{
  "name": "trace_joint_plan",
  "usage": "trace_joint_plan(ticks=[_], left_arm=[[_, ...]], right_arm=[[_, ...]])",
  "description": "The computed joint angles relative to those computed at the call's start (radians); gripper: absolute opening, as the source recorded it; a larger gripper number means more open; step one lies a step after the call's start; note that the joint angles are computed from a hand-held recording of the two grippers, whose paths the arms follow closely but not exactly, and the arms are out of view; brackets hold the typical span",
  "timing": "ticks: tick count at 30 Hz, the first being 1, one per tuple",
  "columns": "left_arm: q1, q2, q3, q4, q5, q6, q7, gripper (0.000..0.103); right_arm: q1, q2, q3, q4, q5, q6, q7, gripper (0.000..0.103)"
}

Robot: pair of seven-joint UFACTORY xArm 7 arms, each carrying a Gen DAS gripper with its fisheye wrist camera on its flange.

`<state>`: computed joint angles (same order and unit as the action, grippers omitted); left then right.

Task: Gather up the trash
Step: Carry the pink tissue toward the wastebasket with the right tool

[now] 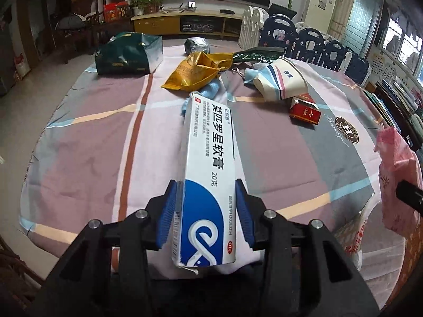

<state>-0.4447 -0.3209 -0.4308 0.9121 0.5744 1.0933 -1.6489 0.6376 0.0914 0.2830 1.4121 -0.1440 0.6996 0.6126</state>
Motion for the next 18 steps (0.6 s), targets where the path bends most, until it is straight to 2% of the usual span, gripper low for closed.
trace_joint_plan(ticks=[3,9,13,18], left_arm=[[-0.006,-0.056,-0.006,-0.036,-0.009,0.011,-0.028,0.044],[0.028,-0.158,0.019,-0.156,-0.093,-0.152,-0.064,0.044],[0.065,-0.165,-0.019,-0.156,-0.092,-0.152,-0.064,0.044],[0.078,-0.172,-0.036,-0.156,-0.098,-0.148,-0.069,0.044]], right_arm=[[0.013,0.000,0.005,0.015,-0.021,0.011,0.028,0.021],[0.054,0.028,0.016,0.078,-0.076,0.059,0.066,0.021],[0.086,0.043,0.018,0.115,-0.118,0.084,0.087,0.021],[0.115,0.057,0.014,0.153,-0.153,0.109,0.110,0.021]])
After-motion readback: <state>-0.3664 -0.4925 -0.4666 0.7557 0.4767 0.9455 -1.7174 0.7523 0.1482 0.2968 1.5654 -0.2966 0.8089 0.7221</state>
